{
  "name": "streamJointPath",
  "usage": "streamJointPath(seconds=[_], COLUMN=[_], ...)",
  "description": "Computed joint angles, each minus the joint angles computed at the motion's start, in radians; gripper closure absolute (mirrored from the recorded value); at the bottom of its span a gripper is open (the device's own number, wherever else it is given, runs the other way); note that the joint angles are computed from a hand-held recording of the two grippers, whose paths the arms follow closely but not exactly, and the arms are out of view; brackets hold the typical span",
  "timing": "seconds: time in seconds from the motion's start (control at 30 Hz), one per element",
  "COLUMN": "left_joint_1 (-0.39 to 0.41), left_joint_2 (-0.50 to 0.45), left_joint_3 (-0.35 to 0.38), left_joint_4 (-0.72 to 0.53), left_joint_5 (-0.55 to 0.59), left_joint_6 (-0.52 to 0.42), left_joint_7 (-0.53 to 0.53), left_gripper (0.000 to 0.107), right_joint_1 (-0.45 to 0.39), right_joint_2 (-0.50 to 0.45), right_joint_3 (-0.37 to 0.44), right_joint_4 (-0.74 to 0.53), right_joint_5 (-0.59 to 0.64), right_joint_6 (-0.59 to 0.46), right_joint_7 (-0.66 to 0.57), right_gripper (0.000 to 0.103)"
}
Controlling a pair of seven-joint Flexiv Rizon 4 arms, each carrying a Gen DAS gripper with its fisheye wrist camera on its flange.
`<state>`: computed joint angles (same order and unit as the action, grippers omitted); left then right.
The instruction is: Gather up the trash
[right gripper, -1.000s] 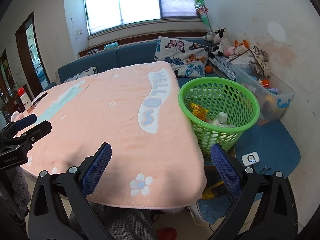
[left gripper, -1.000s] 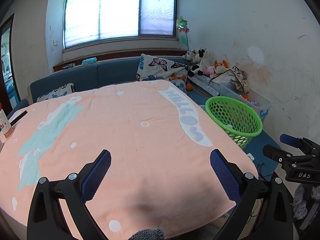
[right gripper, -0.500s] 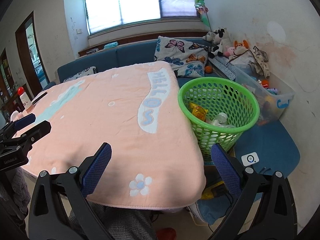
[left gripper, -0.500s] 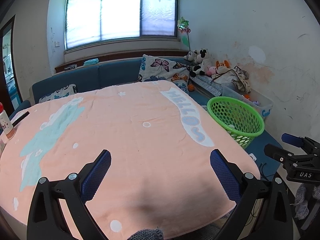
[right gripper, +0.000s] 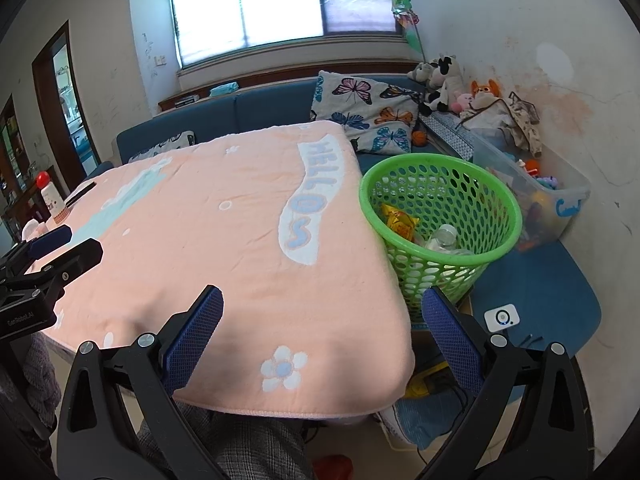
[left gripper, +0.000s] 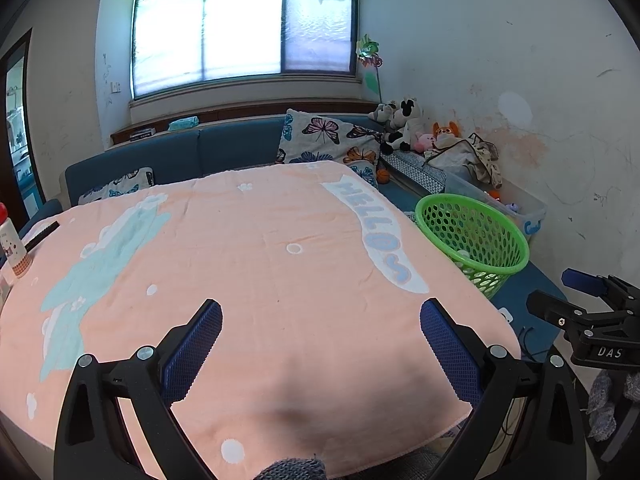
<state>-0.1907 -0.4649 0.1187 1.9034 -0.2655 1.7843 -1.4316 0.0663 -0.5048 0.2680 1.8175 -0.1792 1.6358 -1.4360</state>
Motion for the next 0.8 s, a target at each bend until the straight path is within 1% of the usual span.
streamJointPath(seconds=[0.2,0.3,0.8], left_joint_1=[0.016,0.005,0.005], left_joint_2=[0.006,0.003,0.004], left_joint_3=[-0.015,-0.003,-0.002], left_joint_4=[0.007,0.004,0.008], left_joint_5=[0.005,0.004,0.004], left_joint_6=[0.001,0.000,-0.003], left_joint_7=[-0.002,-0.003,-0.008], left_gripper=[0.011,0.011,0.011], right_joint_1=[-0.007,-0.006,-0.005], right_joint_2=[-0.004,-0.004,-0.007], right_joint_3=[0.008,0.009,0.012], right_joint_4=[-0.004,-0.004,-0.006], right_joint_5=[0.003,0.005,0.010], right_joint_6=[-0.004,-0.004,-0.008], right_joint_7=[-0.008,-0.010,-0.015], right_gripper=[0.004,0.004,0.004])
